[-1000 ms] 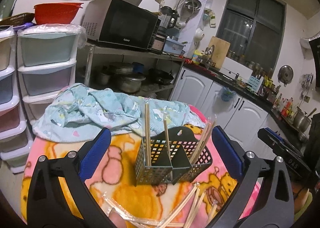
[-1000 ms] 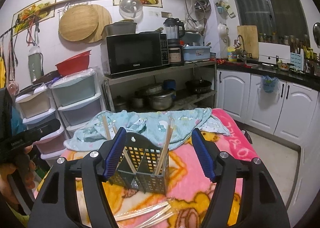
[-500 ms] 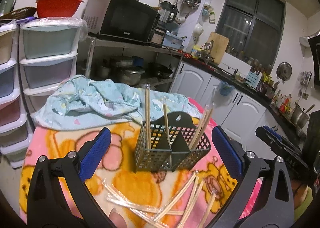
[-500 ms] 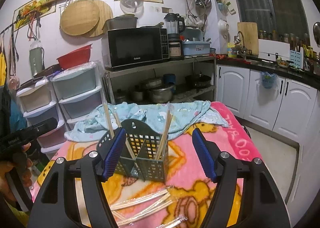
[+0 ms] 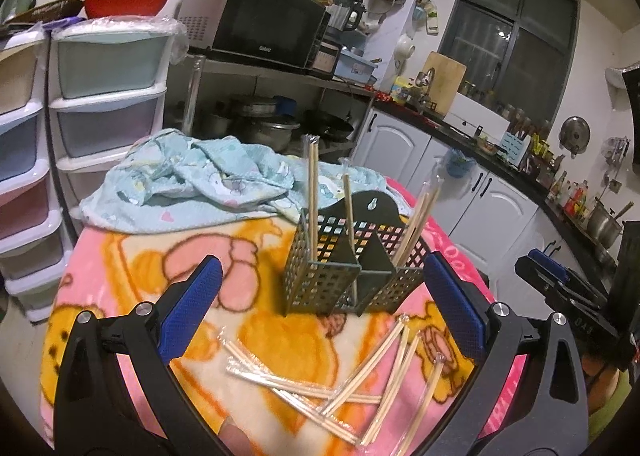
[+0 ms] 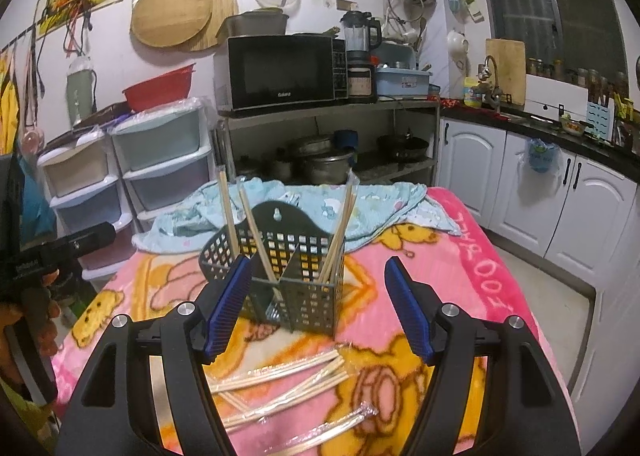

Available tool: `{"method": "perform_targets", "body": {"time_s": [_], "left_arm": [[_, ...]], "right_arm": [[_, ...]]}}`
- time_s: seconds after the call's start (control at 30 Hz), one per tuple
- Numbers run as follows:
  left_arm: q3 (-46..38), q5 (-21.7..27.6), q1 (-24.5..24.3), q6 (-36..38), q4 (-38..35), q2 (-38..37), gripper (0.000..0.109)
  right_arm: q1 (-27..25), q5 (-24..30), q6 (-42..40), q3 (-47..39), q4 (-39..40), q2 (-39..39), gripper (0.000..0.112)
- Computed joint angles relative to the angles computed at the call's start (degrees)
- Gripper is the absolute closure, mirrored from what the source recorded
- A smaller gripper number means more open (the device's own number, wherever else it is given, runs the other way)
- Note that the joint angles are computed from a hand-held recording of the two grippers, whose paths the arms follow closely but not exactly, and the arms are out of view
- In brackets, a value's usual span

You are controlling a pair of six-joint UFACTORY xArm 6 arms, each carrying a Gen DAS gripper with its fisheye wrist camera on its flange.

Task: Organize utensils
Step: 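Withdraw both open tools from the caddy toward the wrapped chopsticks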

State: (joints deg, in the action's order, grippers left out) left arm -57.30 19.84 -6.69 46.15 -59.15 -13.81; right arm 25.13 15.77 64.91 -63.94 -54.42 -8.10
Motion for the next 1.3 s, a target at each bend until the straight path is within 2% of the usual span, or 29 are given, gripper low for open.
{"method": "perform_targets", "body": {"time_s": [0.87, 1.3], "left_arm": [[5.17, 1.55, 3.76, -4.35, 5.54, 0.07, 0.016], [7.81, 2.91, 3.62, -6.72, 9.36, 1.0, 0.016]], "right_arm": [[0.75, 1.87, -6.57, 6.71, 7.41, -0.96, 0.045], [0.38, 2.13, -8.18, 8.49, 9.65, -0.05, 0.045]]}}
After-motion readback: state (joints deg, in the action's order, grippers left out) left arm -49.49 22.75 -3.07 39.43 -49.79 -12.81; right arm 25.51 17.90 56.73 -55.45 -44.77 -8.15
